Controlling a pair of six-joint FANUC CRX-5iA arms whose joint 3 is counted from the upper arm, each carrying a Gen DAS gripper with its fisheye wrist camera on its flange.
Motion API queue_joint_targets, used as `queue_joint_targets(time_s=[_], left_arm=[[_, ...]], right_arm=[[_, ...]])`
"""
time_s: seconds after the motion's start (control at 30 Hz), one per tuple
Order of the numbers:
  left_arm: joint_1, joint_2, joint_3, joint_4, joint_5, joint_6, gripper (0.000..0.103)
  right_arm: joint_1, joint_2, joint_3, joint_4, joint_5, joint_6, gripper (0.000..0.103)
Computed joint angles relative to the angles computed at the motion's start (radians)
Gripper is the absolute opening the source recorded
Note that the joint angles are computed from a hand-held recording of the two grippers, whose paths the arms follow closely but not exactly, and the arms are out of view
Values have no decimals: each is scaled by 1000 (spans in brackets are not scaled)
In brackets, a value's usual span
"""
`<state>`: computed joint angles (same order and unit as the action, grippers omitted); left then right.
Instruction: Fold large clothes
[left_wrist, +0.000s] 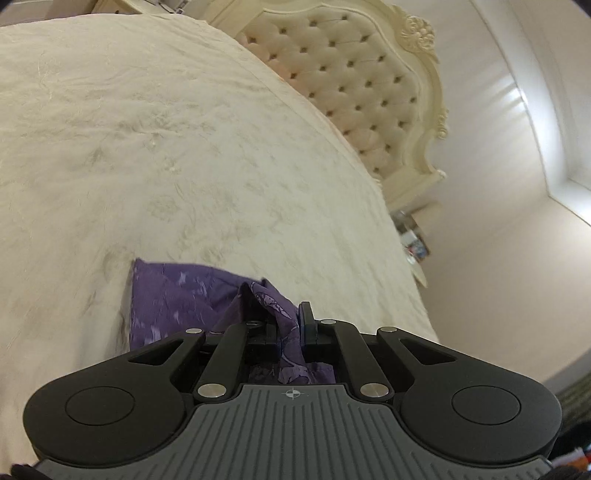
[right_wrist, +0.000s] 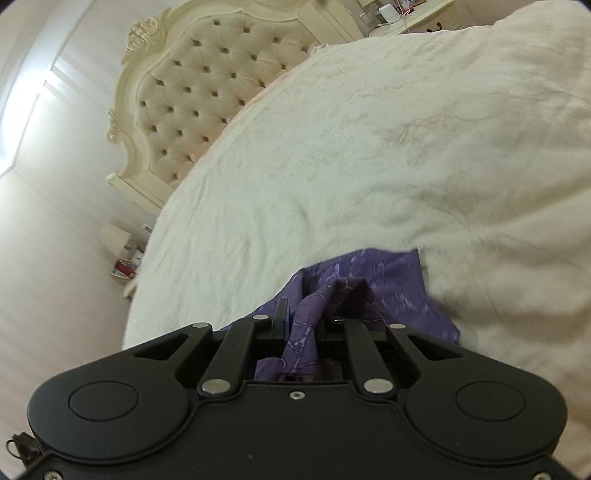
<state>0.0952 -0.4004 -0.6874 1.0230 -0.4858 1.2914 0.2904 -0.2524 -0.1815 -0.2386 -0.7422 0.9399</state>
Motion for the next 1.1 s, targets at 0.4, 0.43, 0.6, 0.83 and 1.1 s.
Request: queue_joint_targets(time_s=[0.4,0.43,0.6,0.83,1.1], left_arm=[[38,248,215,-408,-33,383,9],[41,272,237,-434,-49,393,9],[43,359,306,-491,-99,422,12],[46,333,190,-223,-36,219,25],[16,210,155,-303,91,239,86]], right_arm=[[-65,333,249,-112,-126,161,16],[-62,353,260,-106,-130,167,16],[-64,422,298,-98,-150,181,17],[-62,423,282,-99,-115,200,46],[2,346,190,28,16,176,82]])
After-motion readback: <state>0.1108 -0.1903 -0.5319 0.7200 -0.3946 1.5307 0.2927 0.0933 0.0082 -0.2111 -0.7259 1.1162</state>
